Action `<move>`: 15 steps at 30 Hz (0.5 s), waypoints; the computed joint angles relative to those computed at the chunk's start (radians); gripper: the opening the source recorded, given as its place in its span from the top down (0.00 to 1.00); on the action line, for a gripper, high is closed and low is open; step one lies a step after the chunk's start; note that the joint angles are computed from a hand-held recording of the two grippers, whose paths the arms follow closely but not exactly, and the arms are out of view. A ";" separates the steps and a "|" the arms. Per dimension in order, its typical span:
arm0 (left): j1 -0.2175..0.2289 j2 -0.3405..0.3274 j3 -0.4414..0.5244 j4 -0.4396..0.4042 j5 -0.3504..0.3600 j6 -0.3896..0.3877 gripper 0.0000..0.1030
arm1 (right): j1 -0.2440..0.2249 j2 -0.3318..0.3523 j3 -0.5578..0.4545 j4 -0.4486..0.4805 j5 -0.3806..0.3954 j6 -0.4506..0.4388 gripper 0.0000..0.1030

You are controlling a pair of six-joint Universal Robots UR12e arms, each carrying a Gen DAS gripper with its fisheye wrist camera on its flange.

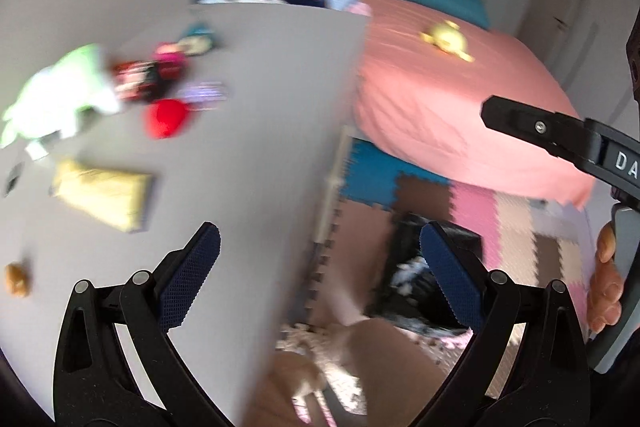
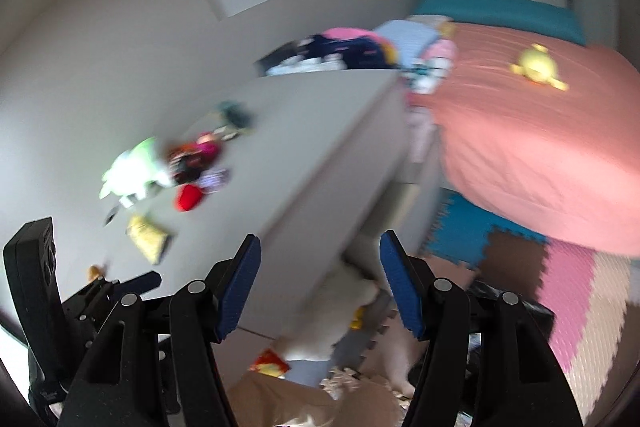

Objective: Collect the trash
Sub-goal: 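Move both open tools back over the table, then grasp the yellow snack wrapper with the right tool while the left tool grasps the brown plush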

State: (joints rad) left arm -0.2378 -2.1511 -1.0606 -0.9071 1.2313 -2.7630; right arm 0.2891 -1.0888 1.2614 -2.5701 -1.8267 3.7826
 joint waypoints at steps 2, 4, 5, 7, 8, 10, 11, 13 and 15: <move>0.028 0.003 -0.006 0.031 0.029 -0.034 0.06 | 0.009 0.047 -0.072 0.015 0.042 -0.050 0.39; 0.057 0.003 -0.005 0.036 0.045 -0.070 0.06 | 0.015 0.082 -0.128 0.032 0.078 -0.097 0.39; 0.071 0.002 -0.004 0.035 0.053 -0.087 0.06 | 0.021 0.112 -0.176 0.049 0.101 -0.132 0.39; 0.094 0.004 -0.009 0.047 0.073 -0.121 0.06 | 0.029 0.155 -0.244 0.082 0.130 -0.174 0.39; 0.102 0.004 -0.008 0.049 0.080 -0.134 0.06 | 0.032 0.172 -0.271 0.098 0.144 -0.189 0.39; 0.122 0.001 -0.007 0.052 0.094 -0.162 0.06 | 0.041 0.220 -0.349 0.142 0.175 -0.222 0.39; 0.130 -0.002 -0.003 0.053 0.100 -0.172 0.06 | 0.045 0.242 -0.385 0.162 0.187 -0.238 0.39; 0.144 -0.003 -0.002 0.060 0.112 -0.198 0.06 | 0.051 0.286 -0.455 0.199 0.210 -0.269 0.39; 0.158 -0.003 -0.005 0.072 0.117 -0.220 0.06 | 0.057 0.332 -0.528 0.232 0.229 -0.302 0.39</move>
